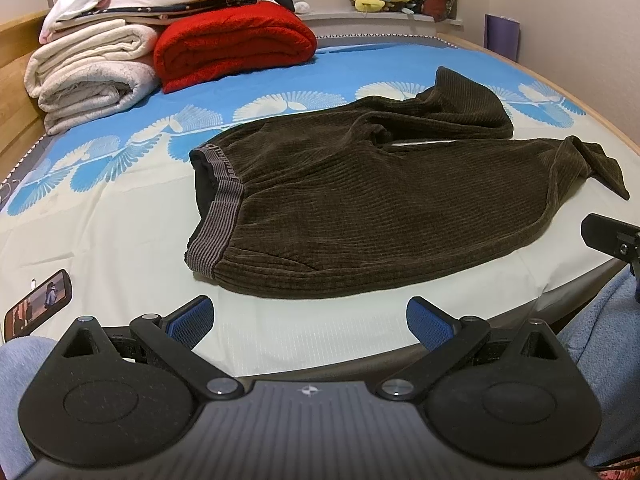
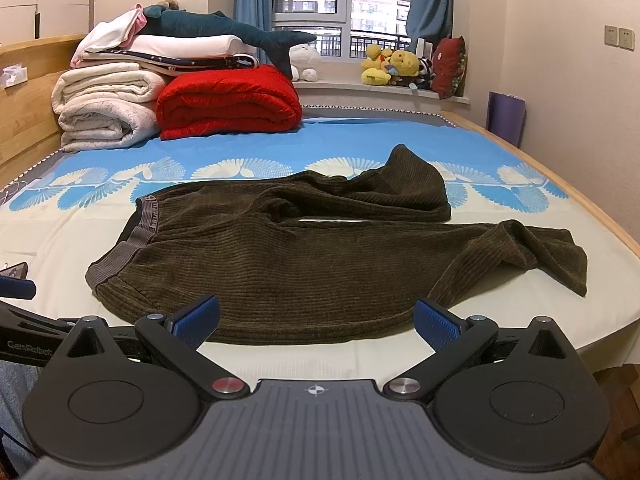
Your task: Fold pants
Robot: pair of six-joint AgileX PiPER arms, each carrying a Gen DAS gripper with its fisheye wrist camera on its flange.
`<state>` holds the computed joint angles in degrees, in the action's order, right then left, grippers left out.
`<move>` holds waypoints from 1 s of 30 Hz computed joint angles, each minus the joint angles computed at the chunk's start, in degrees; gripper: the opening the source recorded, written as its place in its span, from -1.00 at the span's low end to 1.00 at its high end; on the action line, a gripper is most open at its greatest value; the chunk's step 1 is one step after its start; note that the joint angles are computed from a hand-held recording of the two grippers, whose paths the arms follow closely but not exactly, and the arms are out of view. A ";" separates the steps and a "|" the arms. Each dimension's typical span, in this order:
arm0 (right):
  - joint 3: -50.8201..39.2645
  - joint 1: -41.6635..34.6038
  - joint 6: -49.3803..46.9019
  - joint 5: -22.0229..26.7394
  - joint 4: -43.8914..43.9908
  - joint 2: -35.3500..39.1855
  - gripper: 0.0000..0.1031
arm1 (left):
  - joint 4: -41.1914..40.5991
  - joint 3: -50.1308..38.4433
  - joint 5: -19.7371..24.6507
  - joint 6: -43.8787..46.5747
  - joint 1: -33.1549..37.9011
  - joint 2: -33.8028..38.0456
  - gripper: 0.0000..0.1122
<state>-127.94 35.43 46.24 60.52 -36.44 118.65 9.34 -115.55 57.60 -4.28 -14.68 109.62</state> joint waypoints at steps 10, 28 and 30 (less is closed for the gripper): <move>-1.03 -0.01 -0.72 0.45 0.29 0.52 0.99 | -0.24 -0.07 0.01 0.07 -0.01 0.00 0.83; -5.02 -0.25 -2.78 2.15 1.64 2.83 0.99 | -0.04 -0.98 0.66 -0.13 0.02 0.62 0.83; -5.94 -0.25 -3.07 2.60 1.77 3.43 0.99 | -0.07 -1.78 1.30 -0.25 0.19 1.16 0.83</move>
